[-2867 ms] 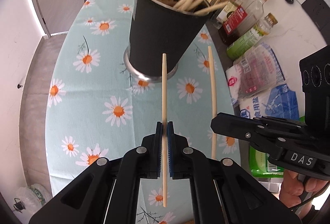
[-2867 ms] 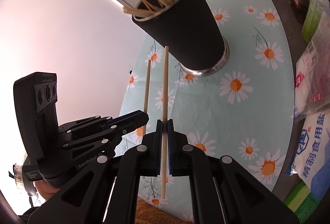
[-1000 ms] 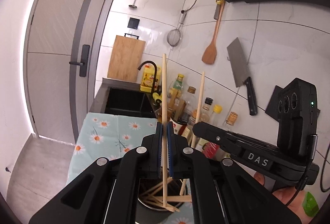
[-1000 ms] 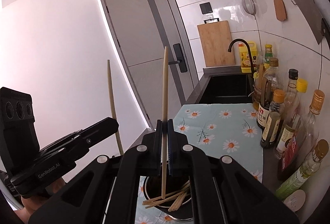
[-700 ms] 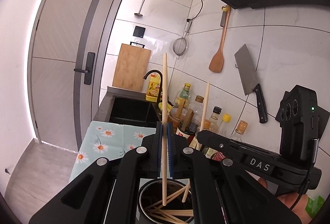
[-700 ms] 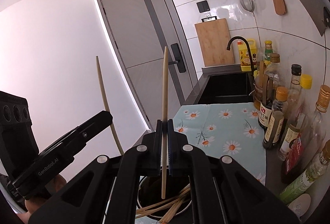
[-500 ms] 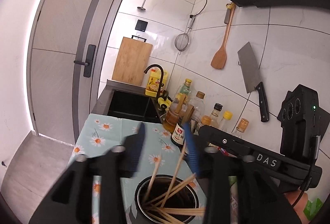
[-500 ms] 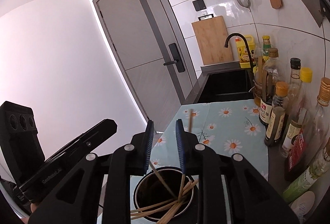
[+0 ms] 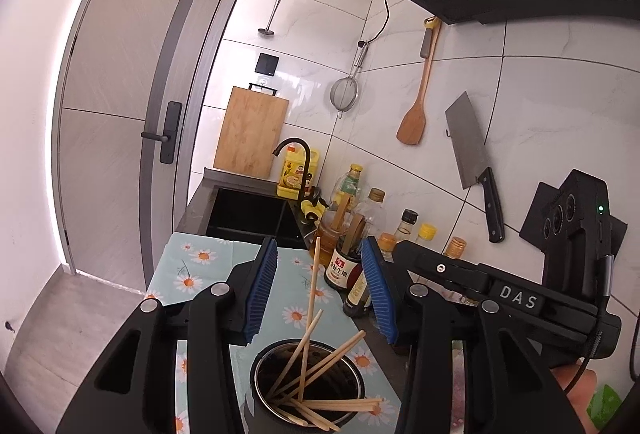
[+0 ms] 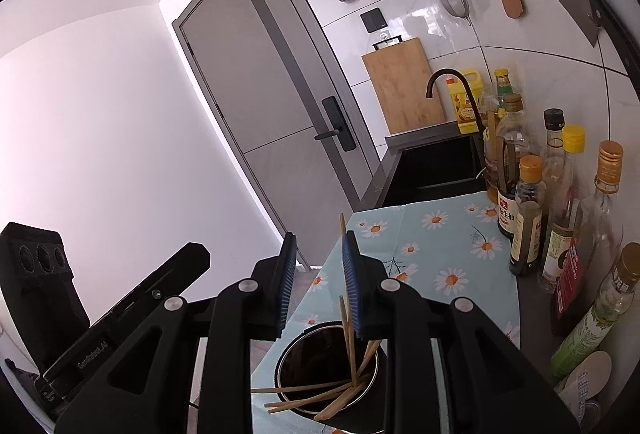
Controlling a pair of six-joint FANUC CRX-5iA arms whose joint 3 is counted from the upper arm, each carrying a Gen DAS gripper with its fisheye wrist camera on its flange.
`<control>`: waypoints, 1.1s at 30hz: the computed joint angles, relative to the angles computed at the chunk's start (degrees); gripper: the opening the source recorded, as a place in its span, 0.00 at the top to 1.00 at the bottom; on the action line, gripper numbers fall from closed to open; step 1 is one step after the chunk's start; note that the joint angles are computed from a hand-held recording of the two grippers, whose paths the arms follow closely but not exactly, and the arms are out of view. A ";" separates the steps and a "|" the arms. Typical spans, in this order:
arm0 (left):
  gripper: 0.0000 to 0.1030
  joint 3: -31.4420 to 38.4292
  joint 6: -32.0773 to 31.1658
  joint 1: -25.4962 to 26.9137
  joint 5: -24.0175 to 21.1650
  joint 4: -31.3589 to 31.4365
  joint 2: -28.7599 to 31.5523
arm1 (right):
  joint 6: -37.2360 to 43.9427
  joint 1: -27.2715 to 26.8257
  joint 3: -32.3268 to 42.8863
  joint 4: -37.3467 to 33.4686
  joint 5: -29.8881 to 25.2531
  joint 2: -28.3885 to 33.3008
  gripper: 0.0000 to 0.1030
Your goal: Organize utensils
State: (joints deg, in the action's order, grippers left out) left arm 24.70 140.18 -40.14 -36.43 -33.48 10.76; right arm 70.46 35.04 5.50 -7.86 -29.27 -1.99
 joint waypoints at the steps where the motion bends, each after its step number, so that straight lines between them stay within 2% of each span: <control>1: 0.58 -0.25 0.47 -0.23 -0.06 -0.35 -0.44 | -0.84 0.34 -0.57 0.87 0.27 -0.63 0.71; 4: 0.58 -0.30 1.14 -1.10 -1.20 -1.29 -1.39 | -2.86 1.61 -2.27 3.35 0.50 -2.70 0.67; 10: 0.57 -0.64 4.48 -4.32 -4.92 -5.71 -3.51 | -9.46 4.96 -8.35 12.84 1.22 -7.74 0.67; 15: 0.56 -1.47 4.36 -6.07 -7.82 -6.31 -5.05 | -11.85 6.47 -11.76 15.94 -0.26 -11.40 0.50; 19: 0.56 -2.52 5.25 -8.25 -10.53 -8.06 -6.77 | -15.43 9.07 -15.02 23.37 -2.57 -14.34 0.43; 21: 0.56 -3.17 5.30 -9.04 -11.60 -8.07 -7.50 | -16.13 9.98 -16.23 24.37 -3.57 -15.88 0.36; 24: 0.56 -4.04 6.45 -10.74 -13.46 -9.03 -8.42 | -17.77 11.47 -18.20 26.02 -4.88 -17.97 0.31; 27: 0.51 -5.33 6.20 -11.81 -14.47 -8.08 -9.23 | -19.50 13.22 -20.33 27.72 -6.28 -19.85 0.27; 30: 0.47 -6.81 5.63 -13.03 -15.29 -7.24 -9.85 | -20.39 14.82 -21.97 28.11 -8.27 -21.43 0.12; 31: 0.46 -7.33 6.01 -13.90 -16.00 -7.88 -10.02 | -20.73 15.35 -22.54 28.23 -8.87 -21.91 0.11; 33: 0.37 -8.14 6.15 -14.54 -16.76 -7.47 -10.12 | -21.87 16.66 -23.59 28.65 -11.24 -22.57 0.05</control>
State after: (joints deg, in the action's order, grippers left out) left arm 16.57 146.33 -54.68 -53.19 -40.95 0.64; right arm 48.60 51.70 -18.09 20.79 -40.50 -24.56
